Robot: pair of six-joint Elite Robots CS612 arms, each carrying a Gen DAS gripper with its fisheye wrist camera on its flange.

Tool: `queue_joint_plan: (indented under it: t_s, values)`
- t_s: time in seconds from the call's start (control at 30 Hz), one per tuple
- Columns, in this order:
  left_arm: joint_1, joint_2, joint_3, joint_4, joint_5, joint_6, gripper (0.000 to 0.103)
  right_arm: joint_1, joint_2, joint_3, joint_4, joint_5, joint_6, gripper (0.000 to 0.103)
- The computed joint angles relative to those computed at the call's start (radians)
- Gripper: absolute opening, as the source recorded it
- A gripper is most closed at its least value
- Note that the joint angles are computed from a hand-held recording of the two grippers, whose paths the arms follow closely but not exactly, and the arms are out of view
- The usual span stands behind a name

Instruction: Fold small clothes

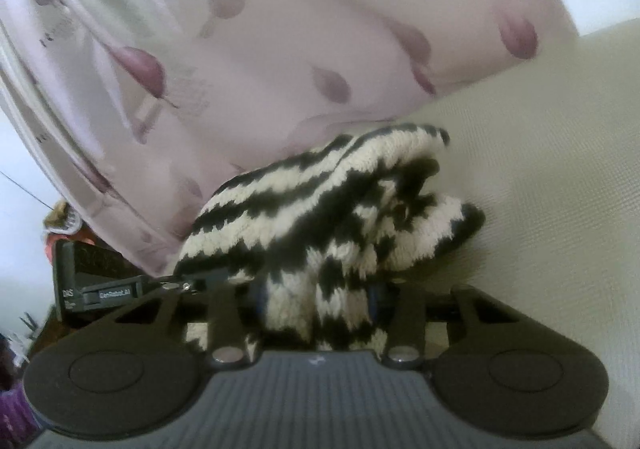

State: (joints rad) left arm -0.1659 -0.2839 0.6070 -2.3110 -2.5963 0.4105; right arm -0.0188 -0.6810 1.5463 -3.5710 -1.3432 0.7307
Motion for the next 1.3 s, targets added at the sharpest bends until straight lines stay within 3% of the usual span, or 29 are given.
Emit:
queue_joint_plan:
  t_s: [0.23, 0.5, 0.87, 1.3]
  values:
    - [0.052, -0.116, 0.171, -0.031, 0.008, 0.061, 0.059, 0.066, -0.026, 0.014, -0.089, -0.031, 0.041, 0.042]
    - [0.099, -0.191, 0.303, -0.073, 0.036, 0.126, 0.06, 0.131, -0.03, 0.009, -0.103, -0.039, 0.04, 0.042]
    - [0.124, -0.22, 0.366, -0.151, 0.102, 0.141, 0.06, 0.179, 0.002, -0.011, -0.113, -0.058, 0.102, 0.042]
    - [0.13, -0.209, 0.378, -0.205, 0.158, 0.151, 0.061, 0.198, 0.018, -0.037, -0.051, -0.07, 0.124, 0.042]
